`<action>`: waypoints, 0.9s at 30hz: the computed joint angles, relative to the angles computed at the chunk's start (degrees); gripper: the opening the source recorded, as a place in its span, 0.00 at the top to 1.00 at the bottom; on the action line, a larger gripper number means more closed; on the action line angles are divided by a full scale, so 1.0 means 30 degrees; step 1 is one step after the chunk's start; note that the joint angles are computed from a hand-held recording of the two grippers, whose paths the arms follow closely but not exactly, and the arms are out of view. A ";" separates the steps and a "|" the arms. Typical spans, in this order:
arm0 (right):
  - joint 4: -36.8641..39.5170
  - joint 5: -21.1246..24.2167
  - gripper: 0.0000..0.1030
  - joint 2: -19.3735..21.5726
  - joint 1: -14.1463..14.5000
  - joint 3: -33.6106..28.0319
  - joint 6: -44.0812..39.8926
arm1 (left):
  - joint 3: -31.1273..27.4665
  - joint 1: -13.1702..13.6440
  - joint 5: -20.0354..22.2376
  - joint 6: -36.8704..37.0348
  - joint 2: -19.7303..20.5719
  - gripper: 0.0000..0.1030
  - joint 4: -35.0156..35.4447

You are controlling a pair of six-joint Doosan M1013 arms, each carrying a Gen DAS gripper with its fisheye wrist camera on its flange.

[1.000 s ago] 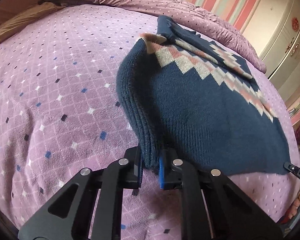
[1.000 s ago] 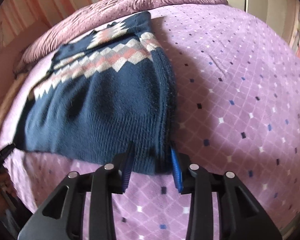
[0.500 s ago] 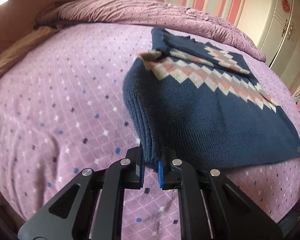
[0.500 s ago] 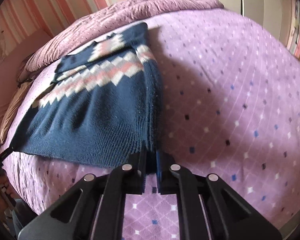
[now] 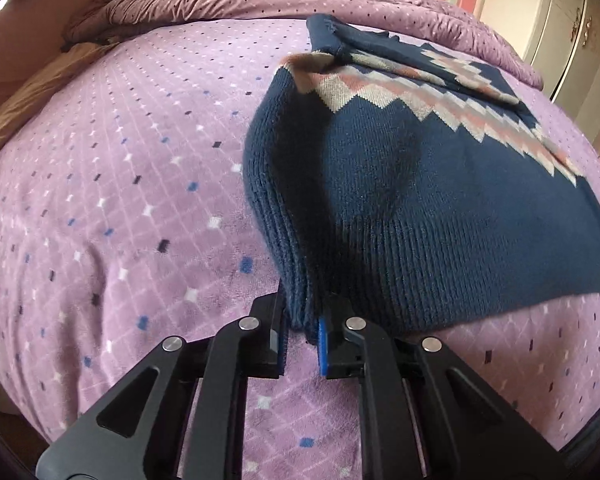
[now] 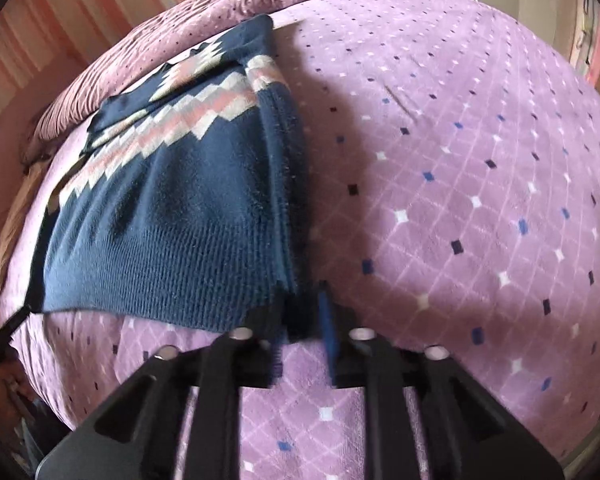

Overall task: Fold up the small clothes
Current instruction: 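Grasp the hem edge with the right tool while the left tool grasps the hem, then lift the hem with both tools and fold it toward the collar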

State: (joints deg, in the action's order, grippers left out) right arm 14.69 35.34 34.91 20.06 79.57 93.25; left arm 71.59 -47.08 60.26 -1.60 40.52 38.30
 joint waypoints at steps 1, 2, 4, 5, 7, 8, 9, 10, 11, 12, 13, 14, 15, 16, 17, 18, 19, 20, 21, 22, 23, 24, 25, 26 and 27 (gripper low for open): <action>0.0379 -0.0070 0.49 0.0022 -0.0048 0.0025 -0.0244 | 0.0015 0.0048 -0.0033 -0.0080 0.0018 0.80 -0.0102; 0.1058 -0.0091 0.46 0.0062 -0.0105 0.0002 -0.0782 | 0.0065 0.0133 -0.0227 -0.0348 0.0005 0.74 -0.0257; 0.1401 0.0187 0.38 0.0227 -0.0077 -0.0235 -0.1207 | 0.0139 0.0233 -0.0206 -0.0947 -0.0021 0.32 -0.0350; 0.1406 0.0123 0.37 0.0254 -0.0029 -0.0274 -0.1270 | 0.0537 0.0281 -0.0835 -0.1744 -0.0225 0.23 -0.0132; 0.1629 0.0168 0.50 0.0382 0.0050 -0.0444 -0.1513 | 0.0764 0.0288 -0.1275 -0.1957 -0.0297 0.22 -0.0051; 0.0891 0.0307 0.60 0.0499 0.0153 -0.0624 -0.0940 | 0.0714 0.0250 -0.1242 -0.1672 -0.0238 0.23 0.0031; 0.0913 0.0389 0.78 0.0547 0.0166 -0.0678 -0.0959 | 0.0647 0.0210 -0.1246 -0.1356 -0.0170 0.28 0.0088; 0.1770 0.0565 0.91 0.0607 0.0104 -0.0742 -0.1597 | 0.0557 0.0187 -0.1298 -0.0979 -0.0104 0.36 0.0046; 0.1852 0.0660 0.91 0.0631 0.0146 -0.0801 -0.1636 | 0.0514 0.0156 -0.1381 -0.0736 -0.0080 0.41 0.0087; 0.1201 0.0648 0.92 0.0621 0.0266 -0.0849 -0.1322 | 0.0491 0.0153 -0.1597 -0.0485 -0.0080 0.58 0.0114; 0.0664 0.0585 0.93 0.0594 0.0368 -0.0868 -0.1161 | 0.0400 0.0178 -0.1923 0.0142 -0.0068 0.75 -0.0016; 0.0570 0.0469 0.93 0.0537 0.0386 -0.0814 -0.1107 | 0.0123 0.0153 -0.1473 0.0519 0.0041 0.85 -0.0019; 0.0631 0.0308 0.93 0.0455 0.0364 -0.0731 -0.1022 | -0.0012 0.0146 -0.1120 0.0602 0.0065 0.91 0.0047; 0.0847 0.0119 0.93 0.0351 0.0308 -0.0615 -0.1041 | 0.0022 0.0186 -0.1172 0.0510 -0.0016 0.91 -0.0014; 0.1165 -0.0027 0.93 0.0262 0.0239 -0.0521 -0.1169 | 0.0016 0.0263 -0.1052 0.0382 -0.0091 0.91 -0.0174; 0.1477 -0.0274 0.93 0.0133 0.0182 -0.0405 -0.1328 | 0.0037 0.0282 -0.0927 0.0234 -0.0163 0.91 -0.0085; 0.1693 -0.0437 0.93 0.0035 0.0150 -0.0348 -0.1484 | 0.0021 0.0296 -0.0788 0.0208 -0.0229 0.91 0.0034; 0.2058 -0.0587 0.93 -0.0077 0.0113 -0.0327 -0.1799 | -0.0044 0.0305 -0.0631 0.0265 -0.0296 0.91 0.0198; 0.2191 -0.0696 0.93 -0.0141 0.0096 -0.0337 -0.1949 | -0.0150 0.0287 -0.0443 0.0338 -0.0348 0.91 0.0481; 0.2379 -0.0801 0.93 -0.0199 0.0087 -0.0378 -0.2140 | -0.0261 0.0265 -0.0287 0.0473 -0.0377 0.91 0.0705; 0.2566 -0.0936 0.93 -0.0262 0.0075 -0.0462 -0.2334 | -0.0408 0.0244 -0.0126 0.0586 -0.0425 0.91 0.1046; 0.2651 -0.1063 0.93 -0.0308 0.0071 -0.0509 -0.2417 | -0.0502 0.0218 0.0048 0.0592 -0.0449 0.91 0.1340; 0.2750 -0.1191 0.93 -0.0326 0.0072 -0.0607 -0.2516 | -0.0686 0.0185 0.0324 0.0693 -0.0428 0.91 0.1696; 0.2792 -0.1343 0.93 -0.0339 0.0072 -0.0725 -0.2589 | -0.0917 0.0164 0.0633 0.0841 -0.0403 0.91 0.2118; 0.2872 -0.1545 0.93 -0.0344 0.0087 -0.0862 -0.2750 | -0.1077 0.0166 0.0825 0.0882 -0.0383 0.91 0.2376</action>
